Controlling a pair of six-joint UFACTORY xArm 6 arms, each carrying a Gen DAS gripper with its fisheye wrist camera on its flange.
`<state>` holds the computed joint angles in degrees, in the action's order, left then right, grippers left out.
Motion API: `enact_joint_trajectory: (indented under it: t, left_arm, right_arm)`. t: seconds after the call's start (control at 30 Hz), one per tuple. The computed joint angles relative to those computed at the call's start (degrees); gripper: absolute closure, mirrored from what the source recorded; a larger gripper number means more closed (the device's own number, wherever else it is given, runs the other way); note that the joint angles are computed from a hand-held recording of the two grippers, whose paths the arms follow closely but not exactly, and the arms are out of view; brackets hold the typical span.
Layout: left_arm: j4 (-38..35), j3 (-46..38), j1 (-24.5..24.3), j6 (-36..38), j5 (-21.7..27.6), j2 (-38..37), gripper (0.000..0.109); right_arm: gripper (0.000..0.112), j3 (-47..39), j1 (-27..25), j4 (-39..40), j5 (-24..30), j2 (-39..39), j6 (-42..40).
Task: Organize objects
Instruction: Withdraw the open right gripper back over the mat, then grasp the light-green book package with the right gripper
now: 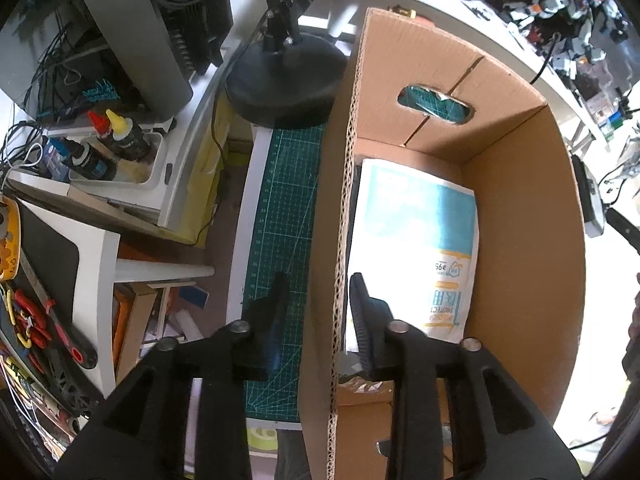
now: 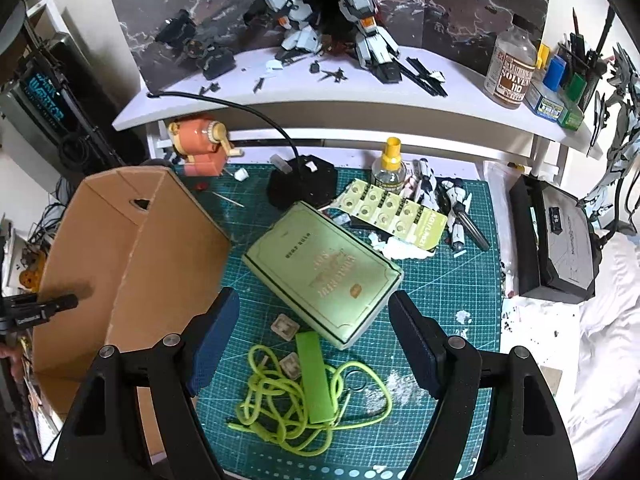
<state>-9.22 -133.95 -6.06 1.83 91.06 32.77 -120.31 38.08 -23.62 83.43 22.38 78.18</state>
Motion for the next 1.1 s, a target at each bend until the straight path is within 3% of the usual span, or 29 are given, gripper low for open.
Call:
enact_joint_trajectory:
  t: [0.03, 0.17, 0.37, 0.47, 0.77, 0.93, 1.03, 1.1]
  left_arm:
    - [-0.1, 0.0, 0.1, 0.3, 0.2, 0.0, 0.101]
    - [-0.1, 2.5, 0.0, 0.5, -1.3, -1.5, 0.100]
    - [-1.2, 2.4, 0.6, 0.4, -1.4, -1.4, 0.100]
    - [-1.9, 2.7, 0.9, 0.4, -1.5, -1.5, 0.099]
    - [-1.6, 1.4, 0.7, -0.1, -0.8, -0.8, 0.100]
    - [-1.5, 1.3, 0.7, 0.0, -0.6, -0.7, 0.100]
    - [-1.4, 0.9, 0.6, -0.1, -0.4, -0.5, 0.100]
    - [-1.3, 0.9, 0.6, -0.1, -0.4, -0.5, 0.100]
  right_arm:
    - [0.034, 0.4, -0.1, 0.2, 0.0, -0.1, -0.1]
    - [0.034, 2.7, -0.7, 1.0, -0.9, -1.0, -0.2]
    - [0.034, 9.8, -1.6, -0.1, -8.1, -4.3, 0.6]
    - [0.034, 10.6, -2.1, -0.5, -9.2, -4.2, -0.9]
    - [0.034, 9.1, -3.1, -0.7, -7.4, -2.6, -7.0]
    - [0.027, 5.4, -3.9, 2.0, -3.8, 0.5, -14.0]
    - [0.024, 5.5, -5.0, 5.5, -4.7, 1.4, -20.1]
    - [0.024, 1.7, -5.4, 7.1, -0.9, 4.3, -25.9]
